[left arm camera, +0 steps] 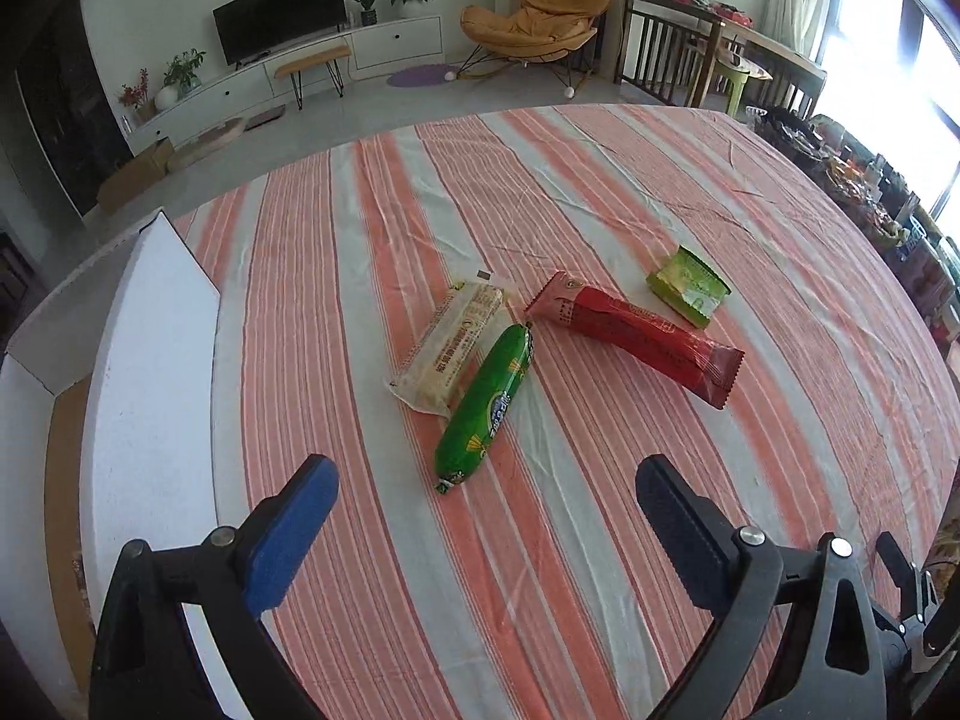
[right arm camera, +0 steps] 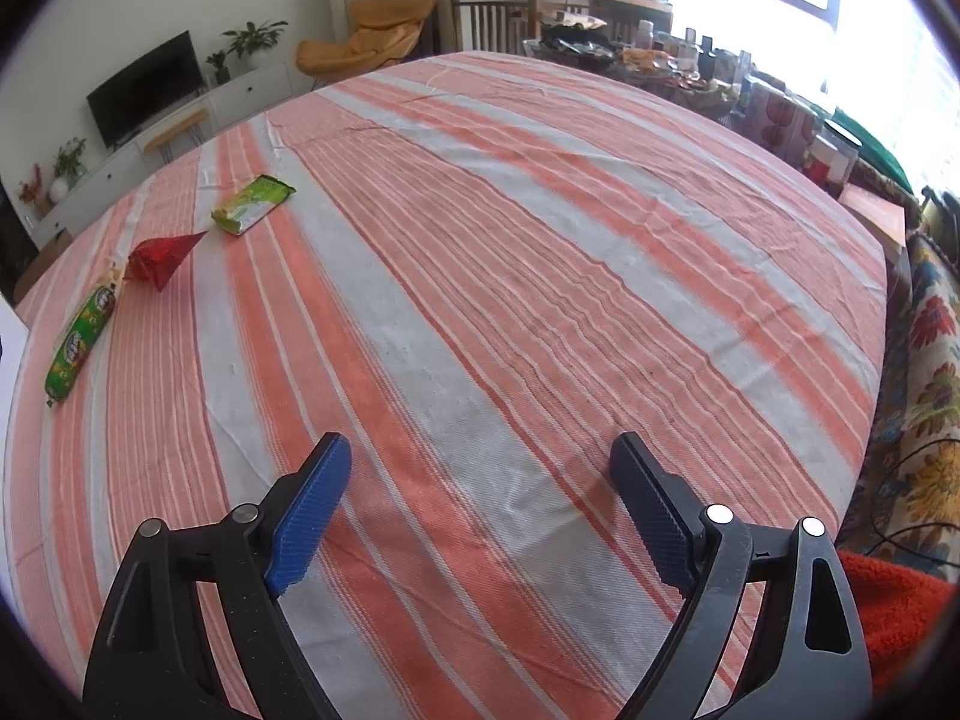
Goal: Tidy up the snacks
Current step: 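Withdraw both grippers over the table, left gripper toward the green sausage, then hold the open left gripper around the green sausage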
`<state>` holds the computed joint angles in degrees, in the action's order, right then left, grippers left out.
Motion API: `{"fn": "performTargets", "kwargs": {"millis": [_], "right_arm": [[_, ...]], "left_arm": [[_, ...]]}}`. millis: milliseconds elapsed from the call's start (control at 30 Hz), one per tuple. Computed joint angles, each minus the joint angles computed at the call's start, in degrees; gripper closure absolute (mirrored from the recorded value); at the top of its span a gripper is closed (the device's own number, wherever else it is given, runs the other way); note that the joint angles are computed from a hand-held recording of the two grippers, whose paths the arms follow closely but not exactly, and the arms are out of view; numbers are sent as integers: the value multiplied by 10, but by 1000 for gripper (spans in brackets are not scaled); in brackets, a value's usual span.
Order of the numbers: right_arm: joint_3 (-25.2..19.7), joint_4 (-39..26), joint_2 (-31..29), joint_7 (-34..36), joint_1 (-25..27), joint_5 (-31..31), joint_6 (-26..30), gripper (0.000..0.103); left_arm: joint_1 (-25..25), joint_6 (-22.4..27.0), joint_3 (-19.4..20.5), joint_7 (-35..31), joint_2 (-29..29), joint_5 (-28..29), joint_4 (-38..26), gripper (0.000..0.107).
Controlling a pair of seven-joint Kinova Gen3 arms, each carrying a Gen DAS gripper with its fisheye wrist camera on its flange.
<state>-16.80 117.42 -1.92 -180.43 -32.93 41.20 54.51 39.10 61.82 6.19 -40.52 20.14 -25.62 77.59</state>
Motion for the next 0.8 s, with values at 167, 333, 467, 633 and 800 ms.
{"fn": "performTargets", "kwargs": {"millis": [167,333,467,633,800], "right_arm": [[0,0,0,1,0,0,0,12],[-1,0,0,1,0,0,0,12],[1,-4,5,2,-1,3,2,12],[3,-4,6,2,-3,3,1,12],[3,-1,2,2,-2,3,-4,12]], "left_arm": [[-19,-13,-6,-48,55,17,-23,39],[-18,-57,-26,-30,65,26,-5,55],[-8,-80,-30,-15,47,13,28,85],[11,-87,-18,53,3,26,86,85],[33,-130,22,129,-72,38,185,84]]}}
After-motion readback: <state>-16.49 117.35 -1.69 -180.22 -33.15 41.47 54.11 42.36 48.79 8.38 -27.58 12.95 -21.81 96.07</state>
